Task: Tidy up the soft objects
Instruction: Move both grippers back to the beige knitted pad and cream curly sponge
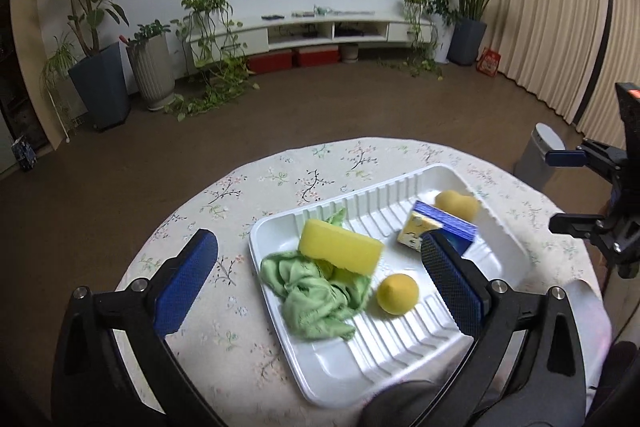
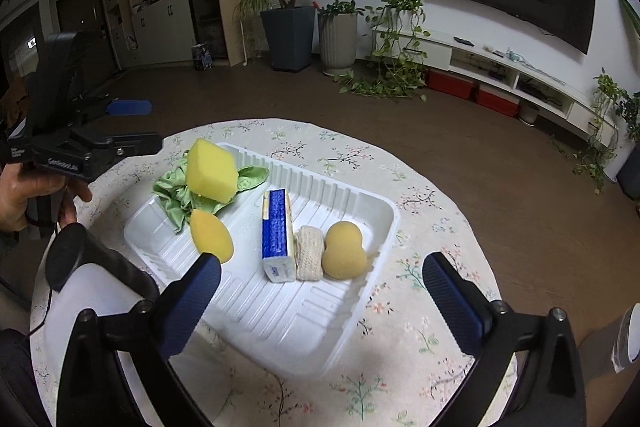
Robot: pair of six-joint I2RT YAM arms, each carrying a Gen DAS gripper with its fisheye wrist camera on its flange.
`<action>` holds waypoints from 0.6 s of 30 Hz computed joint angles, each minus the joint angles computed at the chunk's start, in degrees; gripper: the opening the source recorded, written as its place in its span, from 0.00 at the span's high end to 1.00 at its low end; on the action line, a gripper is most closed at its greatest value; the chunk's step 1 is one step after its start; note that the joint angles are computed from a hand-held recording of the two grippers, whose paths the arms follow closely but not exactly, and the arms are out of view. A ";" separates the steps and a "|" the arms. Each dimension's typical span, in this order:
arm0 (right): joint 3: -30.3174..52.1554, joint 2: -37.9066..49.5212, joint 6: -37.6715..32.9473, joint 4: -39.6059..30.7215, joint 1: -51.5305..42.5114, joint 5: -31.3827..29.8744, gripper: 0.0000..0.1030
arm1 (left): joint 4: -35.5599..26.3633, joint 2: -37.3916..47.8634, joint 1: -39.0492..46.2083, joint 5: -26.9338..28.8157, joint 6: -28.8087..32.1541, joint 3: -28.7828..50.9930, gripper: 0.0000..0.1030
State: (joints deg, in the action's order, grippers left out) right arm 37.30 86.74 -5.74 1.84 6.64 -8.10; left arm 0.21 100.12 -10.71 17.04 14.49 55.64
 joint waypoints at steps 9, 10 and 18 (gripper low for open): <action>-10.39 -14.05 2.47 -3.14 -5.13 -1.56 0.00 | 3.31 -16.28 7.88 5.26 -1.51 -17.31 0.00; -12.48 -17.21 2.85 -4.14 -6.45 -2.53 0.00 | 3.18 -17.72 9.09 6.03 -1.42 -18.93 0.00; -26.00 -48.66 5.33 -23.05 -13.13 -8.28 0.00 | -5.48 -40.07 18.95 13.93 2.46 -36.60 0.00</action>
State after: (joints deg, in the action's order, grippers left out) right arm 11.29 38.08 -0.41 -21.21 -6.48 -16.38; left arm -5.27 60.06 8.23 30.97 16.95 19.04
